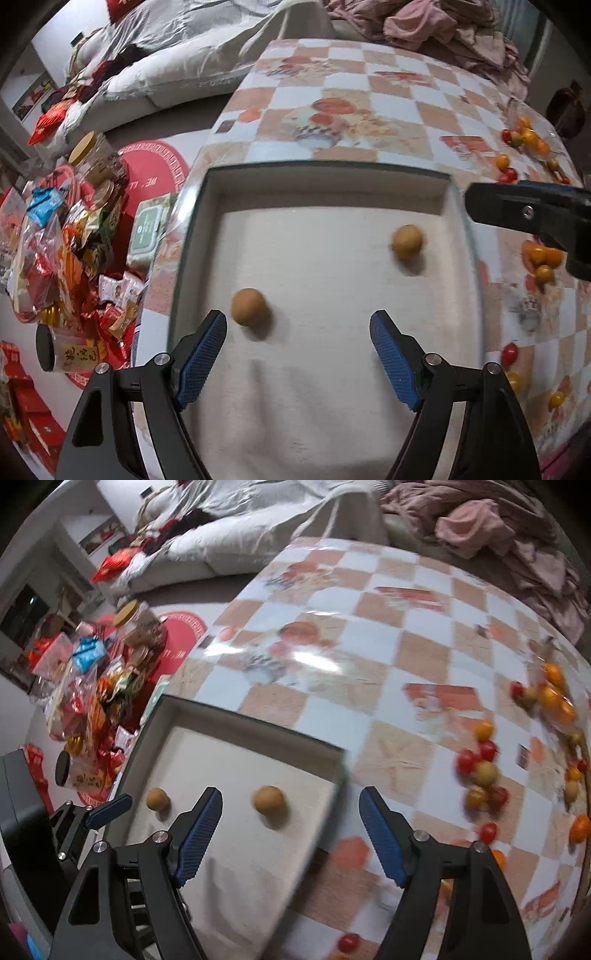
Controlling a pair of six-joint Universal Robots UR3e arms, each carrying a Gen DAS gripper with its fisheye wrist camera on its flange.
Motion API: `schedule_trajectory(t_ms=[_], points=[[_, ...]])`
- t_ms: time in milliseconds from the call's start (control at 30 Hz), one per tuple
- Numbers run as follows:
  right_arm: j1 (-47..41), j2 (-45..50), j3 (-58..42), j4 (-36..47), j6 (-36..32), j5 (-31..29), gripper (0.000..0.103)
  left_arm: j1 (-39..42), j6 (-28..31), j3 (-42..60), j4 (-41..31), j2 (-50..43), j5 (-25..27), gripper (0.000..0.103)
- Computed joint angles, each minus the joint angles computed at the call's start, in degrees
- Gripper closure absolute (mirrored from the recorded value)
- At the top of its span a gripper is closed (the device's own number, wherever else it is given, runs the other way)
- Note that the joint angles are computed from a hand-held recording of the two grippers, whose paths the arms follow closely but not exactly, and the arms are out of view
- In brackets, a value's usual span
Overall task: Organize fruits
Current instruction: 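Grasp a yellow cherry tomato with the left tool while the right tool grasps another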
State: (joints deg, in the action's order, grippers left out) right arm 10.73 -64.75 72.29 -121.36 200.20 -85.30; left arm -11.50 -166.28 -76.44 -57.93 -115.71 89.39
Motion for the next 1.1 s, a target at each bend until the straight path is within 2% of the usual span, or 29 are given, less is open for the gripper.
schedule_trajectory(t_ms=[233,500,667,900,1000,1100], points=[[-5.9,-17.6,20.2,-0.6,0.9,-1.5,0.023,-4.6,0.7,0.9,-2.9,2.4,-2.5,0.022],[-13.3,-39.6,40.7,6.6,1.0,-1.5,0.023,-11.2,1.3,1.2,-6.5,4.8,-4.4,0.022],[-16.3,-52.7,48.6,14.1,-0.3,-1.5,0.023,-15.5,0.2,2.1,-8.9,4.7,-6.0,0.022],[-18.8,-67.9,55.3,25.0,-3.4,0.1,0.023,-19.9,-3.7,3.1,-10.3,2.0,-4.8,0.022],[-18.3,-70.5,57.1,26.8,-2.8,0.4,0.023,-20.8,-6.2,3.4,-10.6,0.4,-3.3,0.022],[-17.2,-71.2,59.3,25.0,-1.5,0.2,0.023,-21.4,-8.7,3.4,-11.1,-0.6,-2.2,0.022]])
